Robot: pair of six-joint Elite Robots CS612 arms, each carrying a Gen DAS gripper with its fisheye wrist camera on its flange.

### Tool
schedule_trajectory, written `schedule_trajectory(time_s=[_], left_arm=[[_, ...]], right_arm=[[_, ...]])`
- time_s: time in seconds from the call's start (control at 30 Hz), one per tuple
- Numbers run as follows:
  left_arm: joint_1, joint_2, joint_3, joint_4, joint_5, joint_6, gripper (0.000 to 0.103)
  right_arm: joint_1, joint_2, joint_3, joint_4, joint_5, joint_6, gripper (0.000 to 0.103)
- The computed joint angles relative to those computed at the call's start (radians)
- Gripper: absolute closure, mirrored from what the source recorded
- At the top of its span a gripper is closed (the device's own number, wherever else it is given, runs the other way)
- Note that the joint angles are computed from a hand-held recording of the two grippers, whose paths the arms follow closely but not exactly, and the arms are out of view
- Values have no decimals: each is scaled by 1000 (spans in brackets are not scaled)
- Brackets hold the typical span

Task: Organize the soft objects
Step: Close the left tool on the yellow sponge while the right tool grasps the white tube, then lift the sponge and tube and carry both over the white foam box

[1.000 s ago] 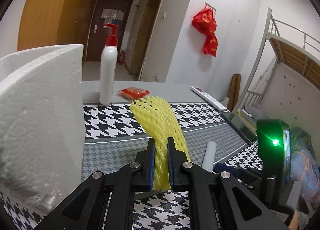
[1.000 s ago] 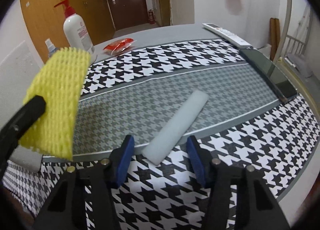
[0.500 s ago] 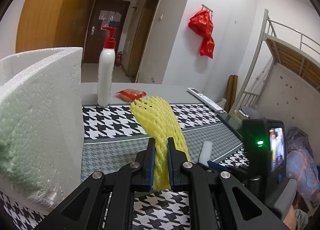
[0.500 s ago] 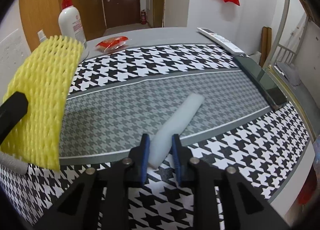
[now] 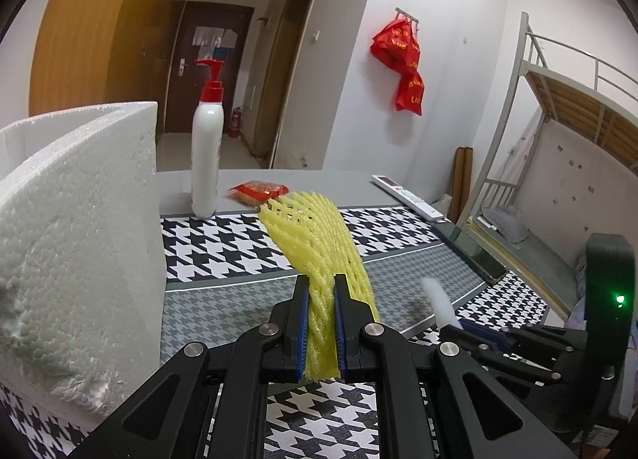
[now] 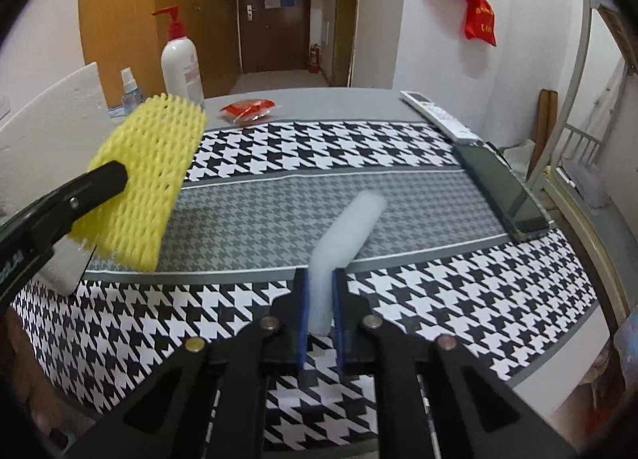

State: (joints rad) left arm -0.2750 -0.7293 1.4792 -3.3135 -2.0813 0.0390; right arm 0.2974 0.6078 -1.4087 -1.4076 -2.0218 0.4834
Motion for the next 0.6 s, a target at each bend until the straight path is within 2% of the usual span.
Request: schedule_trajectory(time_s=[0.23,0.4,0.6], left_arm=[[1,-7,8,-6,-11,15,92],[3,-16,13,27,-46,22,92],[1,-34,35,7,-39,28,92]], right_arm=[[1,8,-20,-30,9,-7,89],[0,19,-45,-43,16,-2,89],[1,29,-70,-69,8,-1,89]])
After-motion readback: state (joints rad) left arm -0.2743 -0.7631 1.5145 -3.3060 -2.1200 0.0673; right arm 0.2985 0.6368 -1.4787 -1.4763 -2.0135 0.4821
